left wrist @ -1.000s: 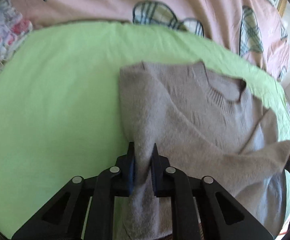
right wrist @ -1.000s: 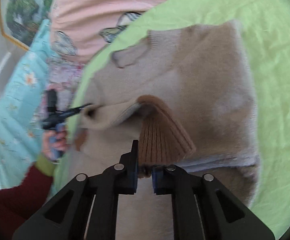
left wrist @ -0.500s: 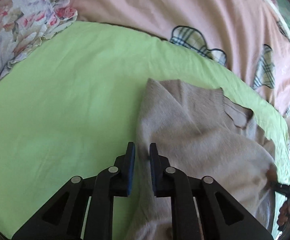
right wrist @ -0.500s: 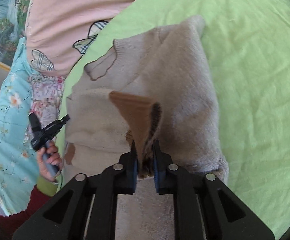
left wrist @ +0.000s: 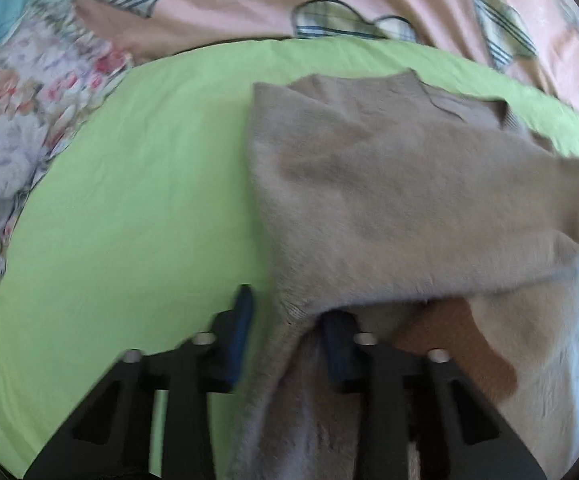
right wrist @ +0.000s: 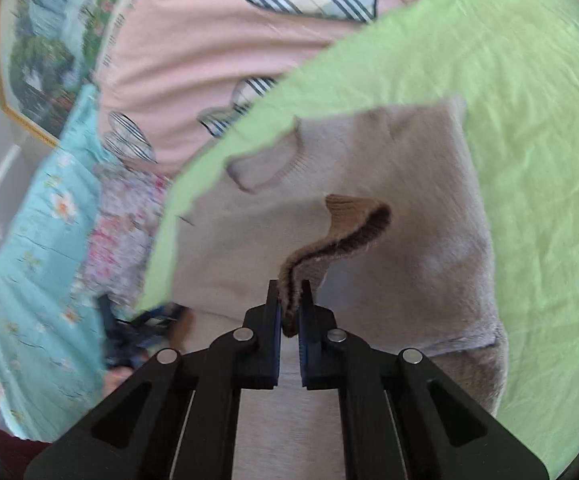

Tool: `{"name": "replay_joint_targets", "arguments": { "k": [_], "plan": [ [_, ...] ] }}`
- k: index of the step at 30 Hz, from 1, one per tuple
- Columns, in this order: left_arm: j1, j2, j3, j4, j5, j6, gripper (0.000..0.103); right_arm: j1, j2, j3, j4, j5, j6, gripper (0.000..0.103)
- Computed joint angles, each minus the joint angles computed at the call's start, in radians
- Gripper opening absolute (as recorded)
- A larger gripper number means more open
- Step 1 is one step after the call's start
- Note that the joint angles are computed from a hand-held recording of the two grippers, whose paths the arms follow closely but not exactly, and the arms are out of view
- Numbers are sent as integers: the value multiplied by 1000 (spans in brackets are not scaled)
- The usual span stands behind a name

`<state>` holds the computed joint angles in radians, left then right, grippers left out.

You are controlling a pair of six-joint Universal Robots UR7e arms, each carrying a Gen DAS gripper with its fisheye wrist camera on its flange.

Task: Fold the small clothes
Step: 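Lay the hem over the folded sleeves and open the right gripper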

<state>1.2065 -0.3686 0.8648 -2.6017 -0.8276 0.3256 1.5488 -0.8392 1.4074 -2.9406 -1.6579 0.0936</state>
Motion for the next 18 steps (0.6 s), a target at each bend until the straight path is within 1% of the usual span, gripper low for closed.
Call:
{"name": "replay_joint_targets", "arguments": {
  "k": [1,2,3,4,6,8,10,12,14,15,17,18],
  "plan": [
    [3,-7,1,0,-15,-40,23,-6,-18,27,-44,45,12,8],
    [4,-19,18,-22,-29,-66,20,-11,-39,60,-94,85,24,8],
    [1,-32,48,-66,-30,-76,18,-12,-48,75,-107,90,30,8],
    [-2,-43,78,-106,-27,-81,18,-10,-51,85,-106,67,30,8],
    [-9,-67,143,-178,-16,-94,15,-6,-48,87,-54,-13,35,8],
    [-8,-68,151,-183,-8,-105,15,-8,-37,84,39,-109,49,8],
    [-6,-61,136,-136,12,-136,15,-10,-29,89,75,-164,45,8],
    [-1,-72,141,-117,-6,-164,15,-5,-24,93,75,-185,42,8],
    [-1,-73,133,-81,-10,-162,15,10,-18,91,80,-233,22,8],
    [-1,-75,132,-60,-10,-162,20,13,-12,83,98,-248,23,8],
    [4,-101,155,-41,-47,-160,21,18,-8,76,143,-279,18,8],
    [7,-112,165,-38,-61,-158,21,17,-14,83,151,-282,10,9]
  ]
}}
